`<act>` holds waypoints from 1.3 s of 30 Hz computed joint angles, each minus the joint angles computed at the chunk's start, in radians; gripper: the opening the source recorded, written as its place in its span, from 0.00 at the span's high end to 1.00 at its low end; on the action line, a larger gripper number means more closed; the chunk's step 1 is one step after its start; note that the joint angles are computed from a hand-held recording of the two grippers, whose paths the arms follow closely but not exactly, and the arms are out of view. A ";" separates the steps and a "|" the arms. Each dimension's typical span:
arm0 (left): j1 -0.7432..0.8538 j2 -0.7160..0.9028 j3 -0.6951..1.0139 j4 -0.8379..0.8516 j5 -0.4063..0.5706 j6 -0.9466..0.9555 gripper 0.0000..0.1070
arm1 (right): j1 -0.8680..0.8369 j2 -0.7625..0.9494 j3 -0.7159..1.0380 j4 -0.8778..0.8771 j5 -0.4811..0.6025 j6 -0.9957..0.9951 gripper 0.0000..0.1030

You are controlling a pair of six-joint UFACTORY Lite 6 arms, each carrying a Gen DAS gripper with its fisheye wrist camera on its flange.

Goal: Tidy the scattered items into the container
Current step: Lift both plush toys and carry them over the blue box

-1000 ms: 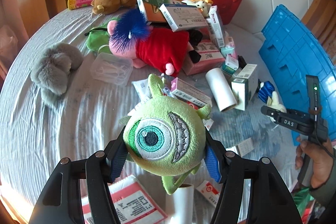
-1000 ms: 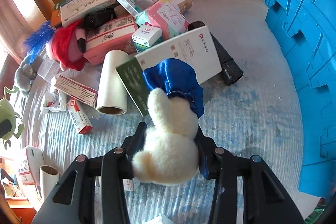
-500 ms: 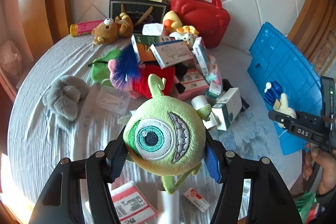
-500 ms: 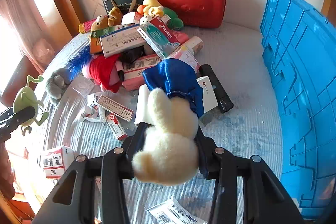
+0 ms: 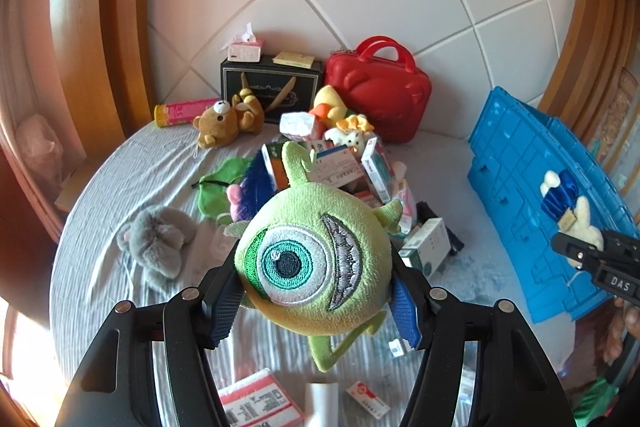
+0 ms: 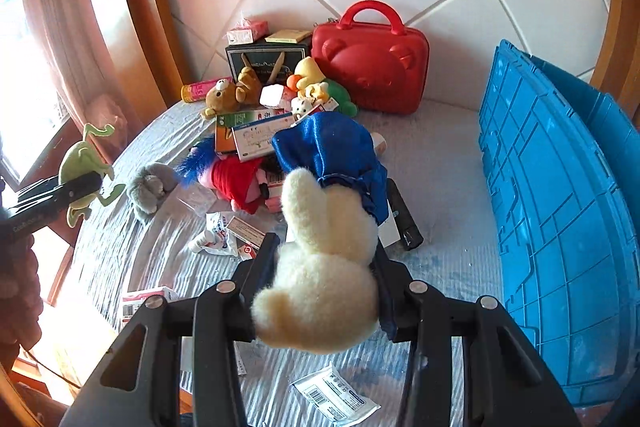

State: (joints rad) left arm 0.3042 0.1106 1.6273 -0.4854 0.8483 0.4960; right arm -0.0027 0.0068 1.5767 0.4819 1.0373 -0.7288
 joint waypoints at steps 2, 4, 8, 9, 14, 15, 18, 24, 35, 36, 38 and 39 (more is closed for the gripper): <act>-0.008 0.002 0.034 0.011 0.013 -0.018 0.41 | -0.021 -0.010 0.030 0.022 0.037 -0.008 0.59; -0.013 -0.005 0.056 0.018 0.013 -0.022 0.41 | -0.034 -0.016 0.063 0.041 0.070 -0.012 0.59; -0.013 -0.001 0.117 0.033 0.013 -0.036 0.41 | -0.050 -0.038 0.093 0.072 0.097 -0.028 0.59; -0.012 0.001 0.131 0.036 0.015 -0.042 0.41 | -0.054 -0.045 0.095 0.078 0.098 -0.034 0.59; -0.022 -0.020 0.147 0.050 0.008 -0.061 0.41 | -0.093 -0.068 0.097 0.112 0.115 -0.062 0.59; -0.025 -0.027 0.146 0.057 0.009 -0.069 0.41 | -0.102 -0.072 0.093 0.124 0.116 -0.074 0.59; -0.034 -0.048 0.142 0.068 0.007 -0.084 0.41 | -0.130 -0.082 0.091 0.152 0.131 -0.108 0.59; -0.071 -0.083 0.140 0.122 0.005 -0.140 0.41 | -0.210 -0.067 0.129 0.223 0.183 -0.176 0.59; -0.230 -0.078 0.266 0.322 0.035 -0.373 0.41 | -0.356 0.136 0.465 0.320 0.387 -0.207 0.59; -0.254 -0.072 0.282 0.349 0.039 -0.402 0.41 | -0.370 0.161 0.505 0.329 0.406 -0.207 0.59; -0.305 -0.061 0.314 0.406 0.045 -0.462 0.41 | -0.397 0.226 0.604 0.347 0.447 -0.202 0.59; -0.331 -0.057 0.326 0.434 0.048 -0.491 0.41 | -0.412 0.263 0.661 0.357 0.469 -0.197 0.59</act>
State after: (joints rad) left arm -0.0270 0.0534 1.9530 -0.0515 0.8961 0.0048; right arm -0.4143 0.2696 2.2376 0.8385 1.5067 -0.9255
